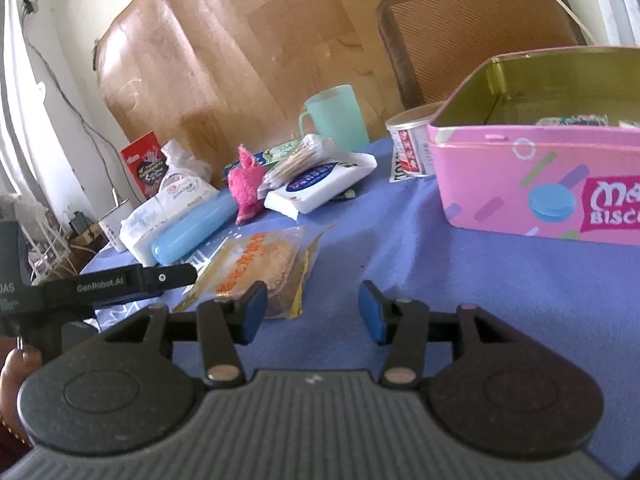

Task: Organize soft objects
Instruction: 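Withdraw the left gripper and lower it to the bagged biscuit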

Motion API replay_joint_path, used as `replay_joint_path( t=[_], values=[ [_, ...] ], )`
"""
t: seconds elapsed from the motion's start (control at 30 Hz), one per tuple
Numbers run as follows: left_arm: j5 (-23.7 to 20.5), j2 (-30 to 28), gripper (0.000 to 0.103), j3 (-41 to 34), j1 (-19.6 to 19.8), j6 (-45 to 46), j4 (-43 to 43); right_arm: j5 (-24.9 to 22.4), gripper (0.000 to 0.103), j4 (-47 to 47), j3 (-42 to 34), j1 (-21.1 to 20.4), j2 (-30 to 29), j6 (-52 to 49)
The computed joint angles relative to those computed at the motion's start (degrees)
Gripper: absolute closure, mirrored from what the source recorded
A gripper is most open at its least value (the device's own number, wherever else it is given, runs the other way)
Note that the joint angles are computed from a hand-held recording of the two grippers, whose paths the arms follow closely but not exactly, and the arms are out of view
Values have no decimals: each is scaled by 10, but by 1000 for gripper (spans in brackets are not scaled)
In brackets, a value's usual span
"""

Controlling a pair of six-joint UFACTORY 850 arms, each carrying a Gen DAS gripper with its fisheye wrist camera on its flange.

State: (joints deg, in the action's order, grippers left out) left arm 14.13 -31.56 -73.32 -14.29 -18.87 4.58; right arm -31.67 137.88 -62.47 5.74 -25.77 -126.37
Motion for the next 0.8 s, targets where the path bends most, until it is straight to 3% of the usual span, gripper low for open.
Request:
replay_joint_path(
  t=[0.33,0.47,0.8],
  values=[
    [0,0,11,-1,2,-13,14,-14,50,0,7,-1,3,-7],
    [0,-2,9,-3,5,-54,57,-24,50,-14,6,-4,3,8],
    [-6,-4,2,-8,6,-97,109,-76,41,-40,16,-13,4,4]
  ],
)
